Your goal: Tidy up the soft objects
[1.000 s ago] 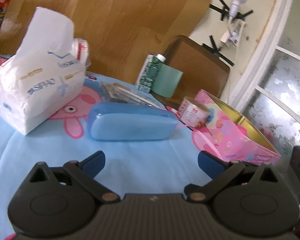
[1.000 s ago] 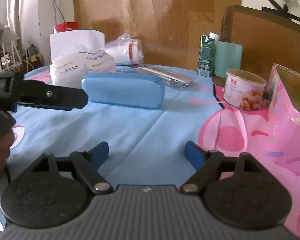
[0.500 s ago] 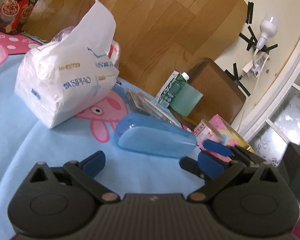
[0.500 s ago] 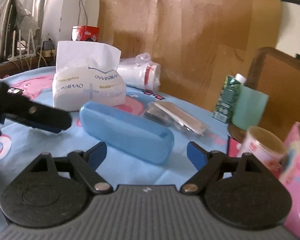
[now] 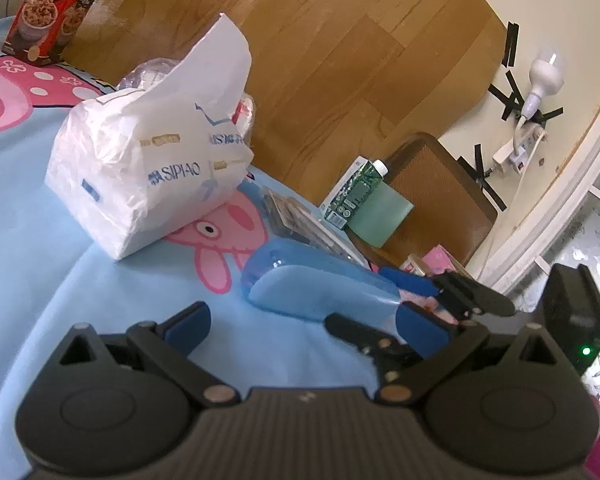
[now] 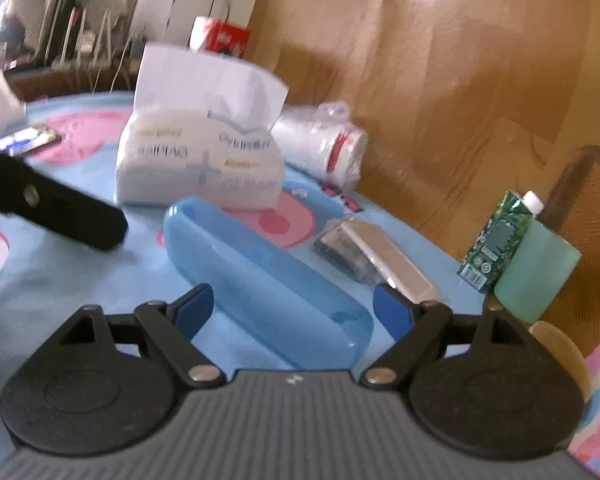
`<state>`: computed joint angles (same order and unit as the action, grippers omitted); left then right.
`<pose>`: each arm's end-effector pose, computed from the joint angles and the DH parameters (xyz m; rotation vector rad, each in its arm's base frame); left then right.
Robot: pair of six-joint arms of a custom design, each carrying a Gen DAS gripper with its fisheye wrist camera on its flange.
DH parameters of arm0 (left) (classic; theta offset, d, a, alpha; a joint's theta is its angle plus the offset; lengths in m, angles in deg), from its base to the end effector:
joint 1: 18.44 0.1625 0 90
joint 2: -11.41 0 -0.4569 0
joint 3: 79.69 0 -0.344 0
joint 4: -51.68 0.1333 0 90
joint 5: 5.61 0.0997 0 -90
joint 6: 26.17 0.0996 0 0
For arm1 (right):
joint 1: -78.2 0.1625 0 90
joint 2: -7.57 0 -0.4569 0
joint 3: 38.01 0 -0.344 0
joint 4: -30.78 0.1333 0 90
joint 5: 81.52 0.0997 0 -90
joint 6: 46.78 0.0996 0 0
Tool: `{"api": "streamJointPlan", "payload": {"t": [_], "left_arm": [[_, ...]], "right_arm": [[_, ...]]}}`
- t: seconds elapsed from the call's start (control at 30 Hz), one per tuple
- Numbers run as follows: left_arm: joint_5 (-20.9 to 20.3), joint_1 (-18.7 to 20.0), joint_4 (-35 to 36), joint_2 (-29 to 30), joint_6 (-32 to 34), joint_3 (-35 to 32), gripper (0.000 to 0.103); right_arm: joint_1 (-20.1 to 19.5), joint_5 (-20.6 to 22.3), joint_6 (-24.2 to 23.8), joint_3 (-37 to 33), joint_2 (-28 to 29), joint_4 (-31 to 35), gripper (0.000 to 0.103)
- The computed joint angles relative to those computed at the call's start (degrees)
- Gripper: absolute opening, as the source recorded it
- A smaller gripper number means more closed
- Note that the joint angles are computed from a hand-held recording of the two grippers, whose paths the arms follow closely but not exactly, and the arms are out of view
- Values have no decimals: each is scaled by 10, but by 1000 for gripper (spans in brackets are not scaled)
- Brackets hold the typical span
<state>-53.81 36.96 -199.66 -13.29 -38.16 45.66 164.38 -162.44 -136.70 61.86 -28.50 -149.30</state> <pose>-0.0997 -0.4962 0.0659 -0.0554 2.4470 -1.6451 0.1051 -0.6626 0.0788 1.9832 -2.0456 0.6197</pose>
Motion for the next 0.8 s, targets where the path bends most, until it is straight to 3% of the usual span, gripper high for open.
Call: {"api": "streamJointPlan", "payload": {"t": [0.2,0.57,0.8], "left_arm": [[-2,2,-13,0,-6,2,102],[-13,10,-18,-4,-28,6,102],[-13,10,-17,-3,-30,8,102]], "right_arm": [[-6,10,14,18,-21,16,83],[-47,59,-69,137,-74,-13,83],[-54,83,-48,141,-87,-9,85]]}}
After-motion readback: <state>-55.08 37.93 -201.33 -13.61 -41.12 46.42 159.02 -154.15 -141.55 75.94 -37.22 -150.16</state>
